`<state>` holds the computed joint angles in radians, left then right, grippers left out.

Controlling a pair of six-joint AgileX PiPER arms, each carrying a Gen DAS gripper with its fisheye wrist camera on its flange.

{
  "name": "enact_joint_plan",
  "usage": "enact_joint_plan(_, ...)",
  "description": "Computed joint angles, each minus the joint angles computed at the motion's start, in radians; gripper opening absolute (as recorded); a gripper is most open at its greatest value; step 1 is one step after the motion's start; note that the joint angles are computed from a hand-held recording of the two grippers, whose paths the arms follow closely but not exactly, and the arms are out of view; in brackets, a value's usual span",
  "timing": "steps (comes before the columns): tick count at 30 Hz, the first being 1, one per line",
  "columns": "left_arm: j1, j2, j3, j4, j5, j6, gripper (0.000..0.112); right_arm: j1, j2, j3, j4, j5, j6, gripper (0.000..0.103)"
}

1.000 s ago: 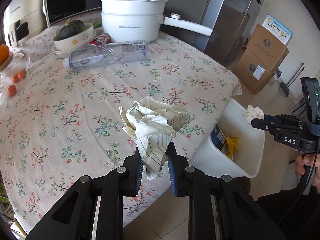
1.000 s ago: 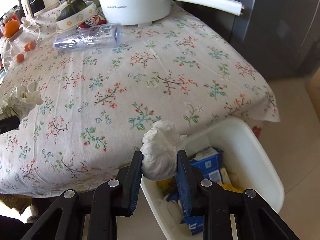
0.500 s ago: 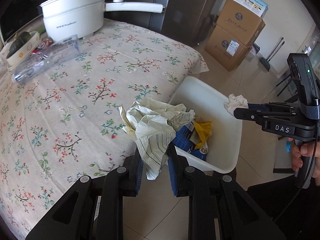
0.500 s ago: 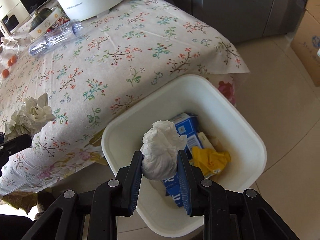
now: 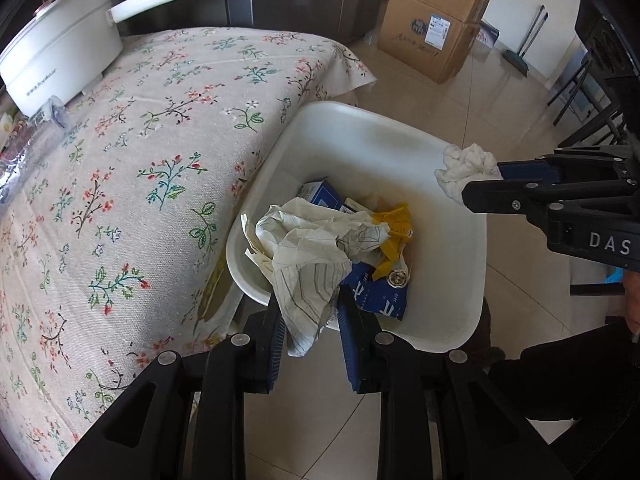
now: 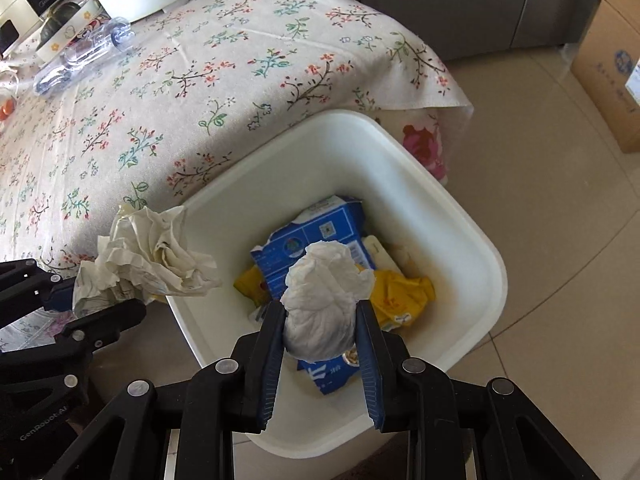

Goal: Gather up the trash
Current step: 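Carry both tissues over the white bin and open both tools to drop them, then move both tools back to the table and grasp the plastic bottle with the left tool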

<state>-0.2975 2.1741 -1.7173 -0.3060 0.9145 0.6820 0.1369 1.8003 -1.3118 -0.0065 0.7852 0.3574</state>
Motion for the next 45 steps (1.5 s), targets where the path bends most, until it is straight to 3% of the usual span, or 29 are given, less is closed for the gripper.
enact_joint_plan(2,-0.011,0.013,-0.018,0.029,0.005,-0.036,0.037,-0.01,-0.002,0.01,0.004,-0.002,-0.006,0.031)
enact_joint_plan(4,-0.014,0.018,-0.025,0.04,-0.001,-0.058,0.061,-0.019,-0.006,0.019,0.006,-0.003,-0.011,0.031)
enact_joint_plan(6,-0.014,0.015,-0.024,0.044,-0.014,-0.071,0.069,-0.026,-0.008,0.027,0.006,-0.004,-0.012,0.031)
enact_joint_plan(19,0.032,-0.016,-0.025,0.054,-0.015,-0.075,0.07,-0.049,0.004,0.019,0.019,0.008,-0.02,0.033)
enact_joint_plan(27,0.087,-0.038,-0.017,0.038,-0.014,-0.055,0.07,-0.059,0.004,0.01,0.049,0.02,0.013,0.058)
enact_joint_plan(42,0.207,-0.051,-0.062,0.03,0.025,-0.041,0.07,-0.001,0.027,-0.093,0.007,0.069,0.058,0.07)
enact_joint_plan(45,0.251,-0.033,-0.102,0.033,0.049,-0.058,0.079,0.023,0.052,-0.155,-0.011,0.095,0.07,0.073)
